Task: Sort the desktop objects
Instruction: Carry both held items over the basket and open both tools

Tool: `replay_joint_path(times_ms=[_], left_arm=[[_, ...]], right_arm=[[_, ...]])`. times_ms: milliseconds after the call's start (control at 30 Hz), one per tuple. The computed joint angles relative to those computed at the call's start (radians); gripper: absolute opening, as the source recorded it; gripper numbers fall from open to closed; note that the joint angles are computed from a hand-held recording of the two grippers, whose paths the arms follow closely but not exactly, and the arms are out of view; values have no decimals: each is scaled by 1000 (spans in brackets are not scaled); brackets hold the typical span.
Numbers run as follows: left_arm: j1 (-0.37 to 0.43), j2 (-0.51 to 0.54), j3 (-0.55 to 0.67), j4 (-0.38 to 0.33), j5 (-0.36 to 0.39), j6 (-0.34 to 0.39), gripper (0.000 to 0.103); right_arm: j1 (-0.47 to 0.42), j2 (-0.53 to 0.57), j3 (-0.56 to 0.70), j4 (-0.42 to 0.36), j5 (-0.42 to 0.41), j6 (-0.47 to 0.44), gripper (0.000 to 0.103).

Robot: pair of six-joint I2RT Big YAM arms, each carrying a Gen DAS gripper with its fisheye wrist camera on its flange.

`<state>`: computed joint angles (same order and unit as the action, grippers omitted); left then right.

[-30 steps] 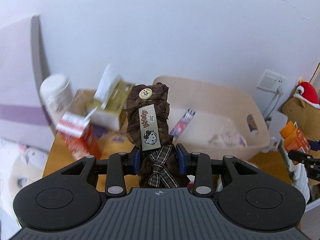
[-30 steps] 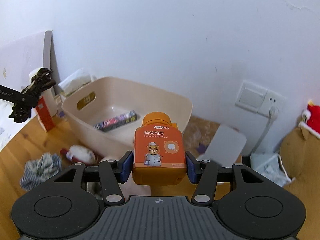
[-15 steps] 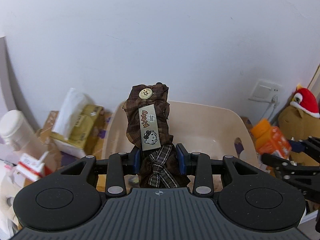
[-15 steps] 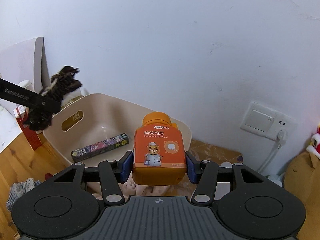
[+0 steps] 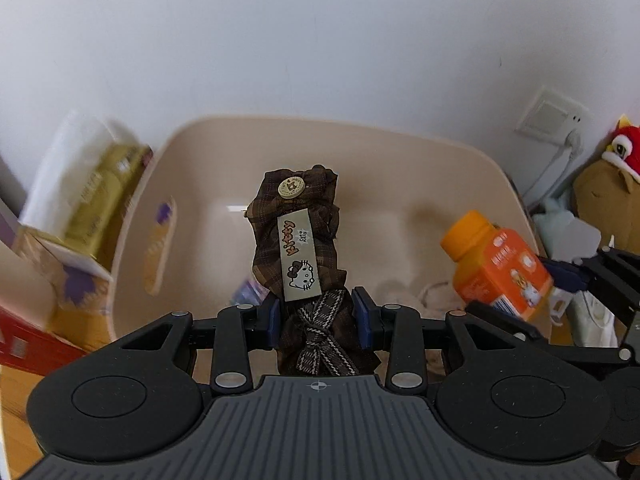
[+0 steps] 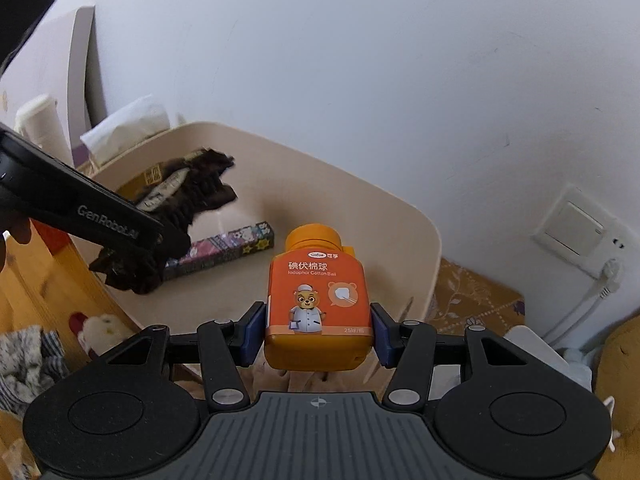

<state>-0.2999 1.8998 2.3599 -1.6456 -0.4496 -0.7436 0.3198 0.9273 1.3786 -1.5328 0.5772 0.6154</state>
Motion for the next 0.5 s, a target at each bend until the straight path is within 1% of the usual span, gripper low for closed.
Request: replay_joint_path(times_ms=[33, 133, 267, 333, 467, 500], left_arm=[[4, 5, -1, -10, 11, 3, 37], [11, 16, -3, -36, 28, 4, 37], [17, 4, -33, -30, 46, 5, 37], [22, -11, -63, -8, 45, 8, 37], [25, -17, -83, 2, 41, 10, 37], [27, -10, -72, -2, 40, 11, 37]], right_arm=[[-3, 0, -7, 7, -5, -11, 51], [-2, 18, -12, -2, -20, -7, 50], [-12, 20, -26, 4, -38, -6, 50], [-17, 22, -27, 5, -42, -12, 50], [-14, 24, -27, -2, -39, -19, 50], [-17, 21, -24, -8, -41, -22, 50]])
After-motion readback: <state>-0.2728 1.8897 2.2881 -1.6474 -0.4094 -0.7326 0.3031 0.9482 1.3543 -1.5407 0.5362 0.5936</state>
